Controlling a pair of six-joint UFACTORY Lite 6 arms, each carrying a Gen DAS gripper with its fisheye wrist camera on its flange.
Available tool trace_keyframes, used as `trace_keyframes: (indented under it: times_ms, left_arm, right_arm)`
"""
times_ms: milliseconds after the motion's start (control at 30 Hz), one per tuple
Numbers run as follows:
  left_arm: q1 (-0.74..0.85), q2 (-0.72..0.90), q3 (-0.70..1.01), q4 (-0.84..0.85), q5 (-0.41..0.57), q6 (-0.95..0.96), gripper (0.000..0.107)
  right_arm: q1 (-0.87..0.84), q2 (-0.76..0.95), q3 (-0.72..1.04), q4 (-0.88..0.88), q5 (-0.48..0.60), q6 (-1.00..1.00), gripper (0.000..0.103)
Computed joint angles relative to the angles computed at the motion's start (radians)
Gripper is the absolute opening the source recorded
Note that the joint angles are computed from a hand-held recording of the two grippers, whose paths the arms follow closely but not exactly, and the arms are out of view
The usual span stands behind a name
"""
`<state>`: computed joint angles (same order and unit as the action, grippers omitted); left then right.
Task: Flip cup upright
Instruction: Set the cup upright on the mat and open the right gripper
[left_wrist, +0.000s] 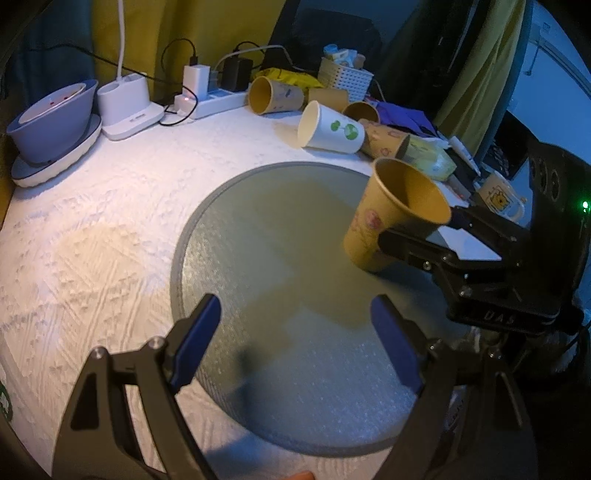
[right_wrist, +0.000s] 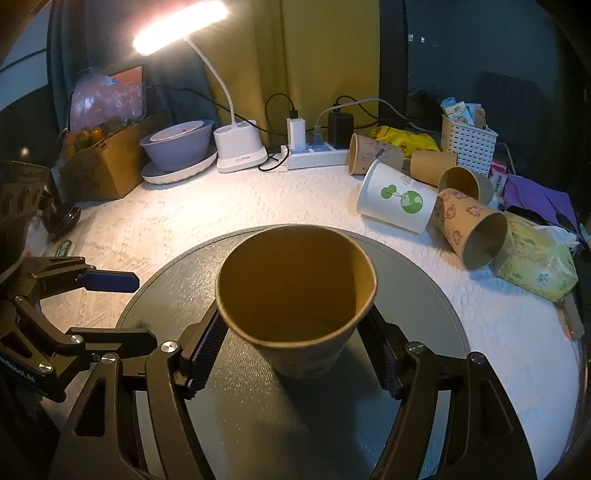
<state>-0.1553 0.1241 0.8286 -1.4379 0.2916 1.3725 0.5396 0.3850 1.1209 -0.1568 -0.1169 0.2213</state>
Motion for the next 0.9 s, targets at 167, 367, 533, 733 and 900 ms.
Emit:
trace_keyframes:
  times_ms: [167, 367, 533, 733, 900]
  left_arm:
    - [-0.007, -0.066, -0.064, -0.044, 0.000, 0.045, 0.085]
    - [-0.012, -0.166, -0.157, -0.093, -0.006, 0.095, 0.085]
    - [-0.043, -0.266, -0.238, -0.125, -0.040, 0.120, 0.085]
    - [-0.078, -0.392, -0.324, -0.115, -0.069, 0.102, 0.085]
    - [-0.099, -0.561, -0.408, 0.004, -0.083, -0.038, 0.085]
  right_arm:
    - [0.028, -0.063, -0.072, 0.299, -0.013, -0.281, 0.074]
    - [0.068, -0.149, -0.160, 0.622, -0.031, -0.576, 0.074]
    - [0.115, -0.228, -0.231, 0.904, -0.058, -0.829, 0.074]
    - [0.176, -0.331, -0.312, 1.178, -0.103, -1.071, 0.074]
    - [0.237, -0.436, -0.381, 1.394, -0.157, -1.247, 0.074]
